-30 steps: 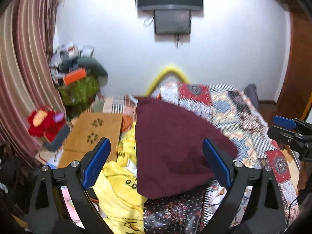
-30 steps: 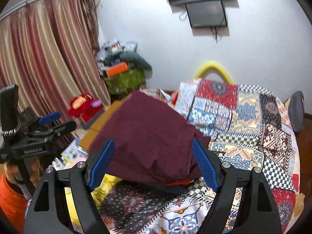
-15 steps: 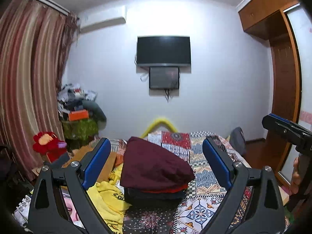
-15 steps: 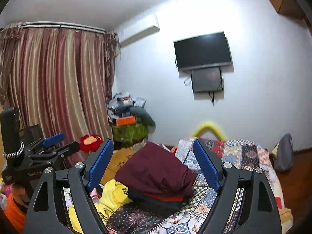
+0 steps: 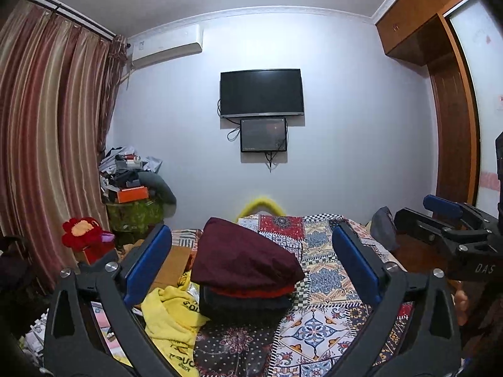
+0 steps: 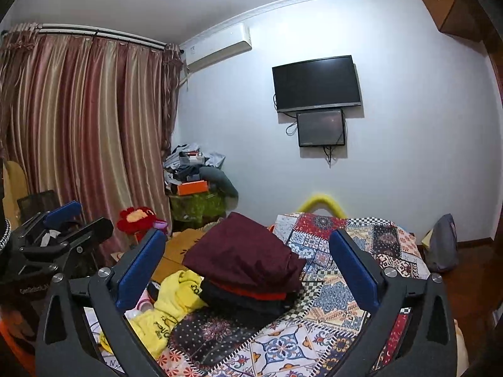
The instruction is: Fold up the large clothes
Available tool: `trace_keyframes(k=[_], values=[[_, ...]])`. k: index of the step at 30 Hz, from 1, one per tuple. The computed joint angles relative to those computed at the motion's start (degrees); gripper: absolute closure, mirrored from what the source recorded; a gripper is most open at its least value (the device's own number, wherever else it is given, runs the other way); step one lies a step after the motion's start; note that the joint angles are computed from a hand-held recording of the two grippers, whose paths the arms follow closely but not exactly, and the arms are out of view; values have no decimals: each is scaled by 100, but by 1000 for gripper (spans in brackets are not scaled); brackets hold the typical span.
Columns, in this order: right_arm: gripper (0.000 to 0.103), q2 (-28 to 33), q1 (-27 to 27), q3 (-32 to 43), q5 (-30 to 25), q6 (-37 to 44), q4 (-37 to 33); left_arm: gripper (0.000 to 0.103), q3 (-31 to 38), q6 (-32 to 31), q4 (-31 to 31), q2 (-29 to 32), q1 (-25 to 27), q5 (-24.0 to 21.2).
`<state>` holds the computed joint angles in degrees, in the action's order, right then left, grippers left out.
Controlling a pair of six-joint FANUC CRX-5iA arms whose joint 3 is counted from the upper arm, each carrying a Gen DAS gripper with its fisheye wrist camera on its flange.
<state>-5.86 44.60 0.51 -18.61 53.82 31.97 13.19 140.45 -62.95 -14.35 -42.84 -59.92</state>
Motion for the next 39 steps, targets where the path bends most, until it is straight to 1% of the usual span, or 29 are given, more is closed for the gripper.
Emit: trace_keyframes(k=[3, 7, 10, 13, 16, 24, 26, 30, 39], values=[[0, -12, 3, -26, -22, -39, 63, 1, -46, 90, 12, -17, -32, -39], [0, -126, -13, -290, 48, -392, 475, 1, -87, 178, 3, -26, -63, -51], [0, -147, -15, -326, 26, -437, 523, 1, -104, 183, 73, -32, -2, -10], [0, -174, -28, -412, 58, -561, 626, 1, -101, 217, 4, -11, -52, -84], [0, -161, 9, -322, -52, -389, 414, 1, -109, 252, -24, -4, -62, -134], [0, -197, 42, -387, -141, -399, 450, 1, -172, 238, 139, -10, 32, -146], [0, -195, 79, -321, -251, -209, 284, 1, -188, 233, 172, -7, 42, -155], [0, -207, 94, -351, -282, -213, 290, 1, -198, 238, 212, 9, 66, -192], [0, -204, 128, -251, -440, -30, 56, 1, -229, 262, 363, 15, 146, -227]])
